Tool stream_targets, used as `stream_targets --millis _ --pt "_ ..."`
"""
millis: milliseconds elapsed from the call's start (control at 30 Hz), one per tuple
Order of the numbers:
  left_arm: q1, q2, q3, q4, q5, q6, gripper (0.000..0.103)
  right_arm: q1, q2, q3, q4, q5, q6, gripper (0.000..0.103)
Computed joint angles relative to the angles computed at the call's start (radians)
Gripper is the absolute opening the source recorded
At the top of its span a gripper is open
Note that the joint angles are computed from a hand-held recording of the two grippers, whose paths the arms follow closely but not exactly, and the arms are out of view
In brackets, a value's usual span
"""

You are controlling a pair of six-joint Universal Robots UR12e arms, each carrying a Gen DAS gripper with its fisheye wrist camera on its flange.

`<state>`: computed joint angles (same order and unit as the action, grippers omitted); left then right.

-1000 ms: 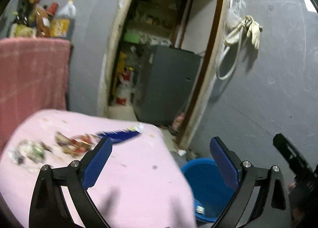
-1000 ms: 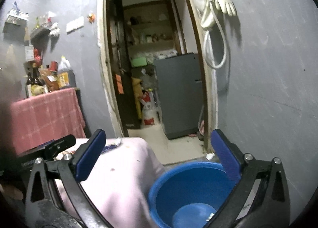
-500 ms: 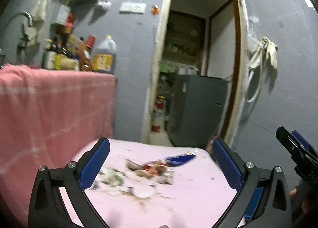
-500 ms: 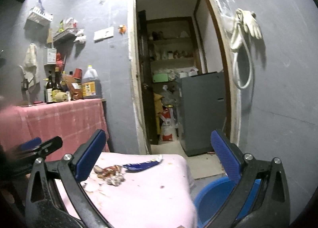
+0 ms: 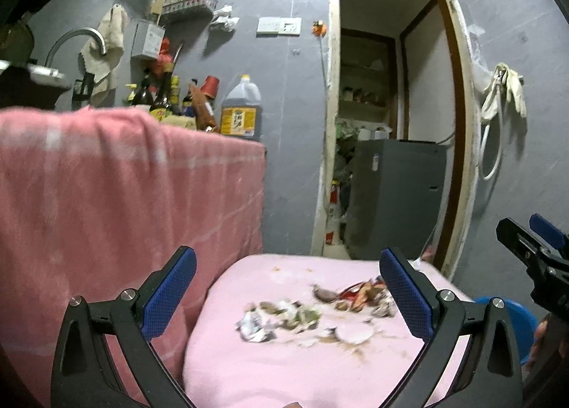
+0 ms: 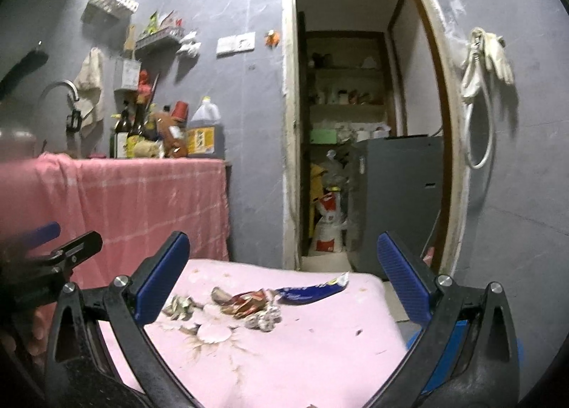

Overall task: Collect trash
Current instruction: 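Move both open tools back over the trash on the table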

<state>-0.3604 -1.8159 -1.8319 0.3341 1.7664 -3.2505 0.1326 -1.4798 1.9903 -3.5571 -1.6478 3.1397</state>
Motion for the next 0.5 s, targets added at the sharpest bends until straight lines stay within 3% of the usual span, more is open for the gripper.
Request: stream_targets --millis 233,500 --pt "0.035 -0.005 -0.010 -0.077 -0.034 -0.010 0.101 -0.002 0.032 -0.020 0.076 0.062 -0.006 0.103" --pt "0.047 -0.025 0.009 -0.171 -0.025 -0.032 0.101 -0.016 0.069 -0.056 0.172 0.139 0.023 0.103"
